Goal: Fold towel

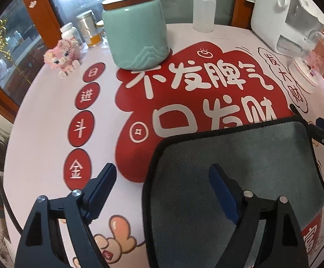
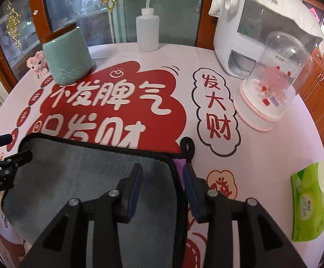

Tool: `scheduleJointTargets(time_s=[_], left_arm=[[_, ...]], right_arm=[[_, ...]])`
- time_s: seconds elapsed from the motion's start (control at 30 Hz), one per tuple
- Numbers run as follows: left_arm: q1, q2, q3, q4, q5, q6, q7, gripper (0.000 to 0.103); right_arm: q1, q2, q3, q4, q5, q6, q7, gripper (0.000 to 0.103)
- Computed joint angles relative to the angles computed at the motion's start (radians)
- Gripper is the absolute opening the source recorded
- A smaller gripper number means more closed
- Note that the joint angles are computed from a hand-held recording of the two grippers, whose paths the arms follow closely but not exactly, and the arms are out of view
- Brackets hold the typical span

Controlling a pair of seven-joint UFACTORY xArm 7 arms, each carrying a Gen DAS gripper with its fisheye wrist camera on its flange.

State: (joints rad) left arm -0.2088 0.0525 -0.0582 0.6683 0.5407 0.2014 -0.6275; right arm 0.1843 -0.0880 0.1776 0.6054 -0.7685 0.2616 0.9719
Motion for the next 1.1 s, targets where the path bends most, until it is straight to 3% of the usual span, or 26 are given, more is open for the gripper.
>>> scheduleJointTargets(time_s=[0.1,0.37,0.5,0.8,1.1], left_arm=[[0.006,-0.052,-0.005,-0.038,0.008,0.000,-0.005,0.088],[0.033,-0.256,-0.053,-0.197,-0.187,-0.001,0.125,0.088],[0.019,-0.385,-0.064,-0.273,-0.288,0.043,0.189,0.088],[-0.076,-0.745,-0.040,-0.434,-0.483,0.228,0.323,0.088],[-0.117,-1.146,-0.086,-0.545,-0.535,0.491,0.300,0.088]], right_arm=[[0.013,-0.047,0.010,-0.027,0.036,0.005,-0.014,0.038],[0.046,-0.193,0.072,-0.121,0.232,0.028,-0.097,0.038],[0.085,-0.286,0.106,-0.167,0.334,0.064,-0.123,0.038],[0.190,-0.507,0.202,-0.224,0.491,0.217,-0.079,0.038],[0.319,-0.680,0.305,-0.231,0.566,0.411,0.052,0.044]])
